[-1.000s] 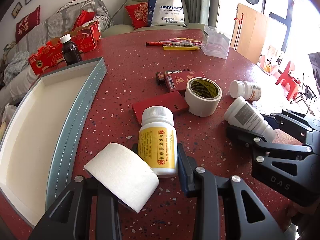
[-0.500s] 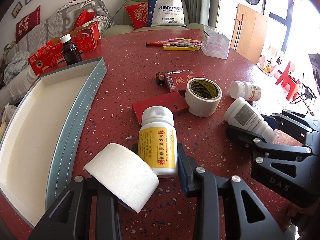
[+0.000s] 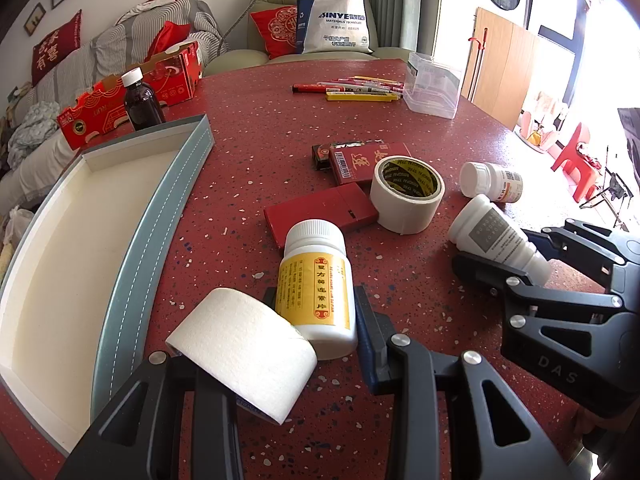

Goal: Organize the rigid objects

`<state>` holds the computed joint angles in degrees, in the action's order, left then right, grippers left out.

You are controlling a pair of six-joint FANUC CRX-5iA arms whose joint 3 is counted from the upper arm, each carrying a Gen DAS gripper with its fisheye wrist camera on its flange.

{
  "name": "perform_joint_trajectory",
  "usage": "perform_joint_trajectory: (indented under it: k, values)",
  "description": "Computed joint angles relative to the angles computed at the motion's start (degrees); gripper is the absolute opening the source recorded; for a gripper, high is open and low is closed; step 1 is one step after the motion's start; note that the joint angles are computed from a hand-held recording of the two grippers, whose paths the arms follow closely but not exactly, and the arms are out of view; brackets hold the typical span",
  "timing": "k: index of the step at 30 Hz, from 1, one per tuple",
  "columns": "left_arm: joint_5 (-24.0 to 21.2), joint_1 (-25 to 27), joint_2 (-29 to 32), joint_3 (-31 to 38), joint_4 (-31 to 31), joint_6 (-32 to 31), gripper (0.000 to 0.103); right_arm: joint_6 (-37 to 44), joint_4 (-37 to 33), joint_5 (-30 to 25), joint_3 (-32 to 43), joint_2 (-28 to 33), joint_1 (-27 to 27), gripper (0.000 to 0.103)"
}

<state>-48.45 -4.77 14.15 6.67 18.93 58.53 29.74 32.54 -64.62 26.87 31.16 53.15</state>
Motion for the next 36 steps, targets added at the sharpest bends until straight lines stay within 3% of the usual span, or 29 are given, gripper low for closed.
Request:
perform_joint_trajectory:
  k: [2,7,11,22,36]
  values:
    - [-0.03,0.33,-0.02,-0.23,0.91,-0.15,0.038,-0.05,-0.08,0.21,-0.12,-0.11,-0.03,0.041]
    - [0.59,2.68,-0.71,-3.48,10.0,-4.89,0.038,-4.21,0.59,2.74,-3.33,-2.29,0.27,0.041]
    - [0.42,3.49,-1.15,-4.38,11.75,-4.81,0.038,-6.8,1.93,3.72,-5.41,-3.57,1.0,0.041]
    - [1.43,1.13,-1.83,-2.33,1.07,1.83,0.038,-9.46,2.38,4.34,-6.36,-4.09,1.57,0.041]
    - [0.88,1.24,-2.22,-2.35,-0.47,3.44,0.038,-9.45,3.46,0.78,-3.7,-2.62,2.94,0.041]
